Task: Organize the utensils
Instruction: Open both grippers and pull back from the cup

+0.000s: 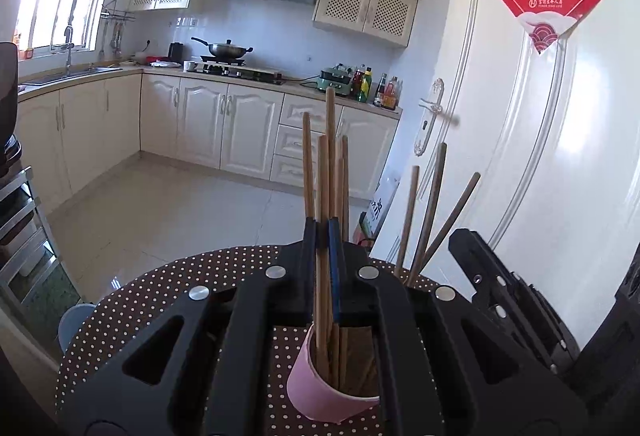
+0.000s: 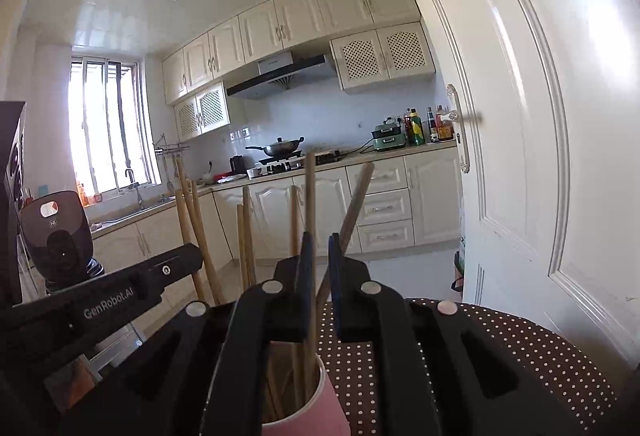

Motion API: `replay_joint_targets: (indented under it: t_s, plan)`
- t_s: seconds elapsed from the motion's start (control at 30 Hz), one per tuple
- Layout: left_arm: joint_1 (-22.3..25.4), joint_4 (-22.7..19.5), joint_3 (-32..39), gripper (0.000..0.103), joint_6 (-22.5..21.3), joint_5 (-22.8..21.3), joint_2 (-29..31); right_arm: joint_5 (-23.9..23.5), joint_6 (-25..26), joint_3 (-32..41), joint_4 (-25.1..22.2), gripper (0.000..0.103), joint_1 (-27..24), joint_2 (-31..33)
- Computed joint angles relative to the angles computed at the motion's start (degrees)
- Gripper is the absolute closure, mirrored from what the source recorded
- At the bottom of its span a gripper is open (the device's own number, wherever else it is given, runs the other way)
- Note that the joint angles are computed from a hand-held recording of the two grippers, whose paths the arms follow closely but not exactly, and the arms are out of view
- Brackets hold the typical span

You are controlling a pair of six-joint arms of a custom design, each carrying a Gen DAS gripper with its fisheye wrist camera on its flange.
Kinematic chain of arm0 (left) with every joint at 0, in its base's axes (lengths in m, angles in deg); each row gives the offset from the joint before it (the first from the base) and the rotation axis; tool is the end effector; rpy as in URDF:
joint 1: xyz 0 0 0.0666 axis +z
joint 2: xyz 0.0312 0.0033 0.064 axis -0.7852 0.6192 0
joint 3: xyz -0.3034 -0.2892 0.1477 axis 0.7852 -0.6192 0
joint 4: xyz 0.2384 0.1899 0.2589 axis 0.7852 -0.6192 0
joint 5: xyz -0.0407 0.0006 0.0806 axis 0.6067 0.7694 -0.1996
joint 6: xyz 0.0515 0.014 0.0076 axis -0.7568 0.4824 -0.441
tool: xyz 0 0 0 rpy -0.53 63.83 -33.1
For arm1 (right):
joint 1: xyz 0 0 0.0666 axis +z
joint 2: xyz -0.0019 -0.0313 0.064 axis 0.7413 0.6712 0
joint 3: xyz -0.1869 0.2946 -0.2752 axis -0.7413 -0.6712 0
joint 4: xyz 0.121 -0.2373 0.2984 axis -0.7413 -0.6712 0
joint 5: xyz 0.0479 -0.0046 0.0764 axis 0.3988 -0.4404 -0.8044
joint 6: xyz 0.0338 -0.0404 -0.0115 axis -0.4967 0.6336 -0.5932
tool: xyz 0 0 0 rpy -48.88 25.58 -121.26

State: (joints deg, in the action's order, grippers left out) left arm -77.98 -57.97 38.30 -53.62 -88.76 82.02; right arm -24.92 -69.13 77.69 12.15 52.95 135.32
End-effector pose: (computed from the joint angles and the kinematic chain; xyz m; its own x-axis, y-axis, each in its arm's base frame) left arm 0.5460 -0.2527 0.5021 -0.3411 -0.2377 -0.9095 -0.1023 0.9711 -0.2154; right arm 0.5649 0.0633 0.4936 -0.2252 0.1282 -0.9658 -0.4151 0.8842 0.2141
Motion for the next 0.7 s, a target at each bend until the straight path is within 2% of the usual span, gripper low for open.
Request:
replay_joint_targets:
  t_s: [0.03,0.1,0.13,0.2,0.33,0.37,0.4,0.43,0.47,0.53,0.7]
  plan:
    - [0.0,-0.2,-0.1,0.096,0.1,0.1,0.0,0.1,0.0,-0.1,-0.4,0.084,-0.1,-0.1]
    - [0.2,-0.9,-0.4,0.096,0.1,0.8,-0.2,0.3,-0.2,-0.2,-1.0,0.061,-0.5,-0.4]
    - [0.2,-2.1,0.0,0.095,-0.1,0.6,-0.1,0.4,-0.3,-0.4,-1.0,0.057,-0.7,-0.5]
    - [0.2,-5.2,0.9,0.095,-0.4,1.0,0.0,0.6,0.9,-0.3,-2.6,0.043,-1.2,-0.8]
    - [0.3,-7.2,-0.2,0.092,-0.9,3.1,-1.1,0.3,1.9,-1.3,-4.3,0.035,-2.3,-1.4]
    - [0.1,-7.5,-0.5,0.082,-1.3,2.8,-1.4,-0.1,2.1,-1.3,-5.3,0.031,-2.5,-1.6]
    - [-0.1,-7.9,-0.7,0.061,-1.6,2.5,-1.5,0.0,2.5,-1.5,-6.2,0.027,-2.8,-1.9]
    - [-0.4,-8.2,-1.0,0.048,-2.0,2.0,-1.8,0.2,3.3,-1.8,-6.9,0.026,-3.0,-2.2]
    - [-0.8,-7.2,-2.1,0.043,-2.6,1.7,-2.5,1.0,4.1,-2.1,-7.8,0.022,-3.0,-2.8]
    - [-1.4,-7.7,-2.6,0.043,-3.1,0.2,-2.9,2.9,5.4,-2.8,-9.2,0.017,-3.2,-3.5]
    - [-2.5,-9.8,-4.1,0.042,-2.2,-1.4,-4.2,2.9,6.7,-4.4,-12.1,0.009,-4.3,-5.8]
